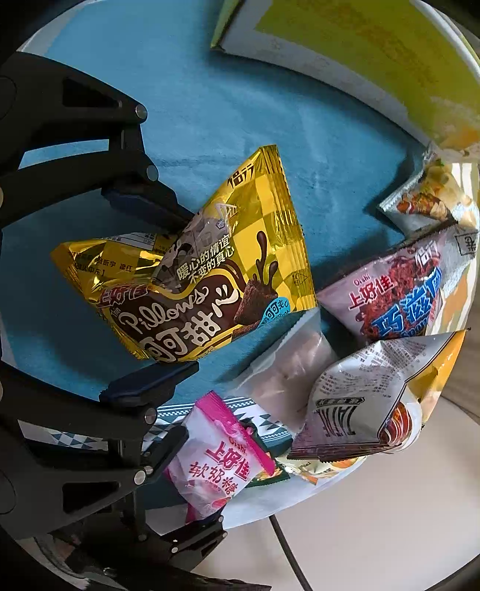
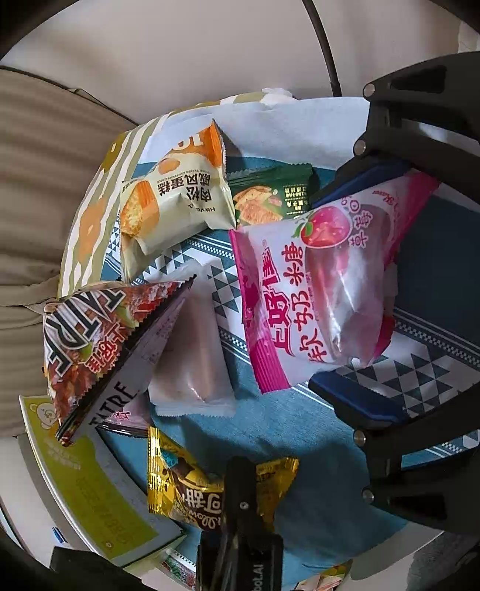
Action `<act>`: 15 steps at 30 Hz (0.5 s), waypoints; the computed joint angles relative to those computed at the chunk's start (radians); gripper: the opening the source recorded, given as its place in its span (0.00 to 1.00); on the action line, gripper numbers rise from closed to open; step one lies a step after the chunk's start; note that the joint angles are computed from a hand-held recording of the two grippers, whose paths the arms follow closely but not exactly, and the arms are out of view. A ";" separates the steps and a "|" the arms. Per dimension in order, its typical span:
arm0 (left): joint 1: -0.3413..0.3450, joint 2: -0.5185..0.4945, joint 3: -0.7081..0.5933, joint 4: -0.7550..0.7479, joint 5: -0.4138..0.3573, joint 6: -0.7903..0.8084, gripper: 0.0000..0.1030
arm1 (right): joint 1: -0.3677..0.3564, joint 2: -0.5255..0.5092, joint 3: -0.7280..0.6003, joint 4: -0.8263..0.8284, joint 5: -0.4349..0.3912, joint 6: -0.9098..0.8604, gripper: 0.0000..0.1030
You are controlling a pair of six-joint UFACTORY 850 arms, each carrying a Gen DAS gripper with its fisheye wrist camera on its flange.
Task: Organize snacks
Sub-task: 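Grasp the gold chocolate bag with the left tool while the right tool grasps the pink soft-candy bag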
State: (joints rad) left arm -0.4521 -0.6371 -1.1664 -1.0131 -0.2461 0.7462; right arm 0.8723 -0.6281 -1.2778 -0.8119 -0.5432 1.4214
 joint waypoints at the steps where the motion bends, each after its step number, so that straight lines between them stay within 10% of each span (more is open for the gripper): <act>1: 0.004 0.007 0.010 -0.018 0.001 0.020 0.64 | -0.001 0.000 0.000 0.003 0.006 -0.002 0.76; 15: 0.029 0.163 0.142 -0.185 0.010 0.190 0.64 | 0.054 0.064 0.029 -0.066 -0.011 0.162 0.55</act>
